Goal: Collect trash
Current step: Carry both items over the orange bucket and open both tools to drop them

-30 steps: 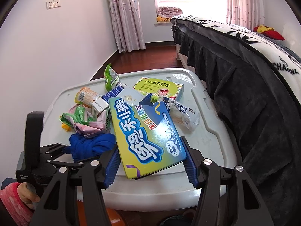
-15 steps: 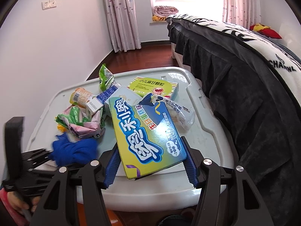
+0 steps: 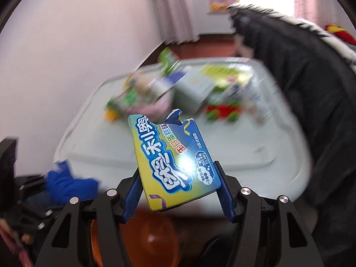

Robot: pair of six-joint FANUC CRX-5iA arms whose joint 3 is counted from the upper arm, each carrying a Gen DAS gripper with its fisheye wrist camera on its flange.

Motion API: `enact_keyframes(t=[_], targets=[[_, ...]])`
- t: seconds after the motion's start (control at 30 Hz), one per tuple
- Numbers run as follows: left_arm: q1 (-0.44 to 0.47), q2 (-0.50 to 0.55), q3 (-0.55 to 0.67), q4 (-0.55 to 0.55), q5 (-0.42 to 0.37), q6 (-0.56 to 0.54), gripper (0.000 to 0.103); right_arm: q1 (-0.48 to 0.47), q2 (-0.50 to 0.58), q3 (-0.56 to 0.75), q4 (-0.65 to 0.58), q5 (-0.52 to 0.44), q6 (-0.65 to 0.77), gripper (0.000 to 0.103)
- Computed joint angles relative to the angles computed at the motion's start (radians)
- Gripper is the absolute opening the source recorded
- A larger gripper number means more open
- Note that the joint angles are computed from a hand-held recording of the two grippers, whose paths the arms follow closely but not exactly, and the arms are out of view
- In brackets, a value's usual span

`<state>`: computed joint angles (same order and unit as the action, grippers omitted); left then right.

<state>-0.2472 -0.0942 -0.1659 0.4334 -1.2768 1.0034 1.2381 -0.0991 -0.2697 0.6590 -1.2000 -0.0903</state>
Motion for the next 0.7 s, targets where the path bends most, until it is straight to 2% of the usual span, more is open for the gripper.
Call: enact_keyframes(t=[0.17,0.3,0.37,0.4,0.43,0.47,0.7], targets=[[-0.023,0.041,0.019,-0.132,-0.081,0.116,0.06,0.04,0.058,0.073,-0.196,0.02,0.082,0.059],[-0.049,0.082,0.024,-0.208,-0.126,0.161,0.06,0.045,0.111,0.124,-0.324,0.004,0.15,0.06],[-0.063,0.105,0.032,-0.243,-0.145,0.181,0.064,0.036,0.126,0.132,-0.391,0.023,0.178,0.061],[-0.068,0.12,0.039,-0.256,-0.159,0.193,0.067,0.023,0.133,0.137,-0.447,0.039,0.204,0.068],[-0.069,0.13,0.042,-0.268,-0.163,0.213,0.069,0.017,0.136,0.138,-0.462,0.04,0.206,0.082],[-0.069,0.134,0.044,-0.274,-0.164,0.221,0.072,0.017,0.14,0.138,-0.464,0.032,0.196,0.087],[-0.043,0.12,0.02,-0.259,-0.148,0.224,0.079,0.026,0.083,0.08,-0.423,0.058,0.076,0.089]])
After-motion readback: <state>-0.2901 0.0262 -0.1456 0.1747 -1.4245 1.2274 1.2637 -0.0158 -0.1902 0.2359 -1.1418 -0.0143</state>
